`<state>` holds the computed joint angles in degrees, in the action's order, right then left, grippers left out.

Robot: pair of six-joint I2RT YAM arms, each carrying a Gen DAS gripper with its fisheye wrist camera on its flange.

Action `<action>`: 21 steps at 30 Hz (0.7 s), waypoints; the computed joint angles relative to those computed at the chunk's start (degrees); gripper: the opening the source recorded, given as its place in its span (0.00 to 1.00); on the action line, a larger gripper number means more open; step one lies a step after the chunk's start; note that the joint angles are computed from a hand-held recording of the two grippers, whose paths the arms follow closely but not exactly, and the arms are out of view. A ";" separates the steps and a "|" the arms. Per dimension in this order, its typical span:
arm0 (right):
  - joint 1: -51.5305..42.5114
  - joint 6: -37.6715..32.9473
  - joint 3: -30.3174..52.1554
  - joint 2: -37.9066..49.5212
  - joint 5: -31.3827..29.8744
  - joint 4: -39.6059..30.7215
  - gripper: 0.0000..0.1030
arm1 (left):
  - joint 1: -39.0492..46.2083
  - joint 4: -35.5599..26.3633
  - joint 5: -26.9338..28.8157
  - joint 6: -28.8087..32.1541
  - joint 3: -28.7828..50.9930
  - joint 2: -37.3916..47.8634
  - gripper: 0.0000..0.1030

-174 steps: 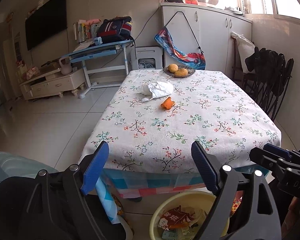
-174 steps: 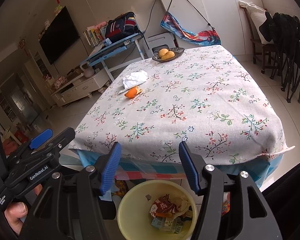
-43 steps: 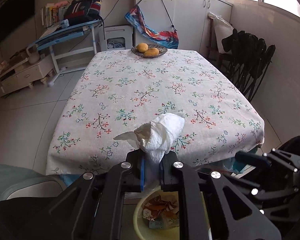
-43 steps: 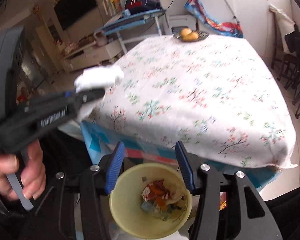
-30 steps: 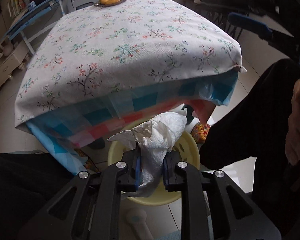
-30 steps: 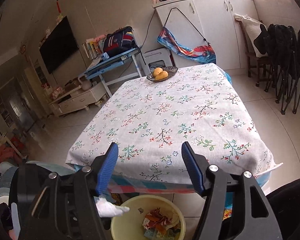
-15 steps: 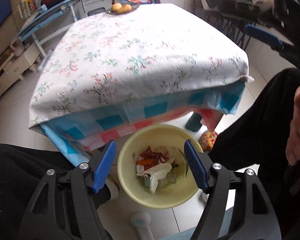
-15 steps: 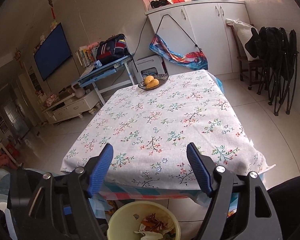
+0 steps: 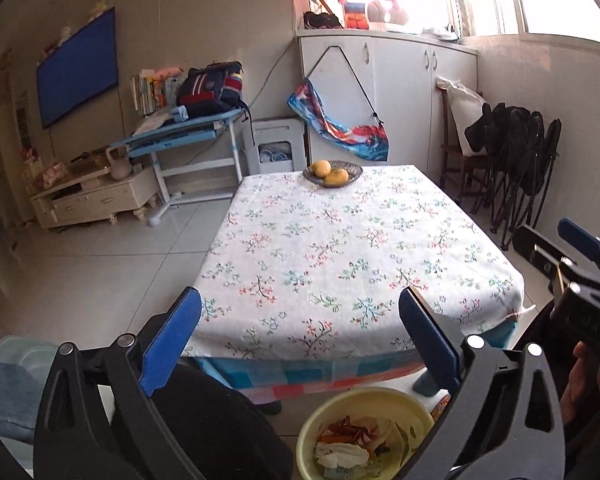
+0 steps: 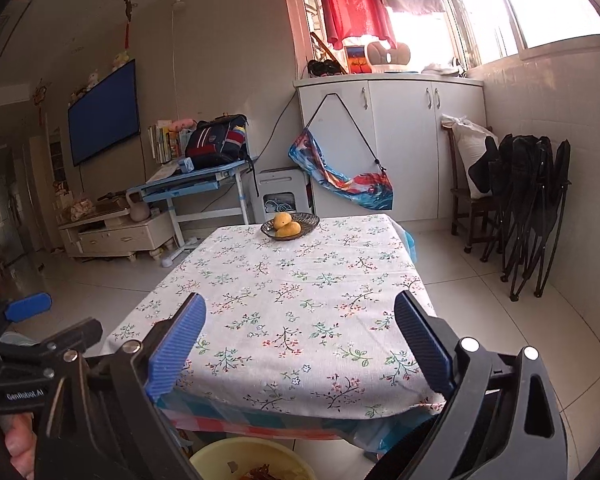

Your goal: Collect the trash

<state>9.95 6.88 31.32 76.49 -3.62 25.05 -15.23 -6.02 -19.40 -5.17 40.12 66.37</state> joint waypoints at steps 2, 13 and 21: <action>1.32 -0.98 -0.19 -0.66 1.51 -0.30 0.89 | 0.46 -0.35 -0.78 0.79 0.60 -1.03 0.93; 5.06 -2.32 -0.61 -0.84 7.65 0.26 0.92 | 5.94 -0.09 2.65 0.20 -0.14 -1.37 0.93; 5.11 -2.10 0.03 -0.09 8.47 -0.79 0.93 | 6.67 0.93 3.53 -0.71 -1.06 -1.24 0.93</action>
<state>15.06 4.78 31.35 76.40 4.85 24.27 -8.55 -5.09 -15.87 -5.88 39.06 65.13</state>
